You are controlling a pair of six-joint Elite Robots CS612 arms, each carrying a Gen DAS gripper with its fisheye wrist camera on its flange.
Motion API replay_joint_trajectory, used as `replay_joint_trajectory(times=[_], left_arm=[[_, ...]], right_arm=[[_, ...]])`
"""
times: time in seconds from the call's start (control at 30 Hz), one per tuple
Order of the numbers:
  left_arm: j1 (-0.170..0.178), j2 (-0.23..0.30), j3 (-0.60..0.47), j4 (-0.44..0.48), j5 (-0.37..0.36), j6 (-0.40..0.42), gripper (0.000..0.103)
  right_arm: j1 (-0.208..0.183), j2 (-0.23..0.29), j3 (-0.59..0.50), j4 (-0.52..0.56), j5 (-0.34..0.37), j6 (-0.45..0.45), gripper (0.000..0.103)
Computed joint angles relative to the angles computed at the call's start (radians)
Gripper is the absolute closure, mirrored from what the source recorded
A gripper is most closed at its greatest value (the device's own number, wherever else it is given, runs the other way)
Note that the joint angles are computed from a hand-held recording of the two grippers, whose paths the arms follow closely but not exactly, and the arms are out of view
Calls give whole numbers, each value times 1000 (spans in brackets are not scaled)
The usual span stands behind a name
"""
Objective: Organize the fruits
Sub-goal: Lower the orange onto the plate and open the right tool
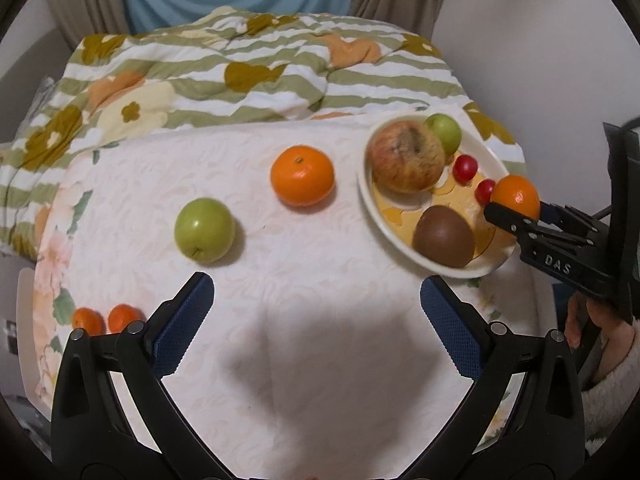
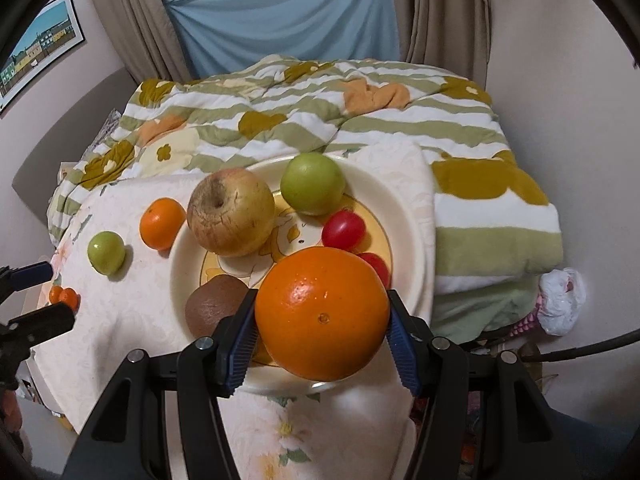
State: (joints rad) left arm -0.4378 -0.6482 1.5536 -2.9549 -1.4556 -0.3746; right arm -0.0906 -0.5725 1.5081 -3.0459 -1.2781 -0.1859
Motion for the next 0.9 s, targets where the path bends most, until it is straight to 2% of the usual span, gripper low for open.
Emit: replay_joint_trajectory(times=[0.23,0.37,0.43,0.5,0.6,0.8,0.9], left_arm=[[1,7,13,-18,-5,-6,0],[-1,9,14,-12,-5,-3,0],[-1,8,19,-20,-6,-6,0],[-2,6,27,-34,-3,-8,0],[-5,3,31,-33,6,-11,0],[-14,-14,50,-54,24,-3,0],[-18,-26,64,-74,30,1,0]], right_arm=[[2,18,-16,16,16,32,47],[3,19,-9,-12,11,53,46],[1,18,0,-58,17,76,36],[-2,16,5,-90,25,89,12],[-4,13,13,-127,20,102,1],[-11,-10,45,-150,12,101,1],[-15,-28,77,-212,-3,99,1]])
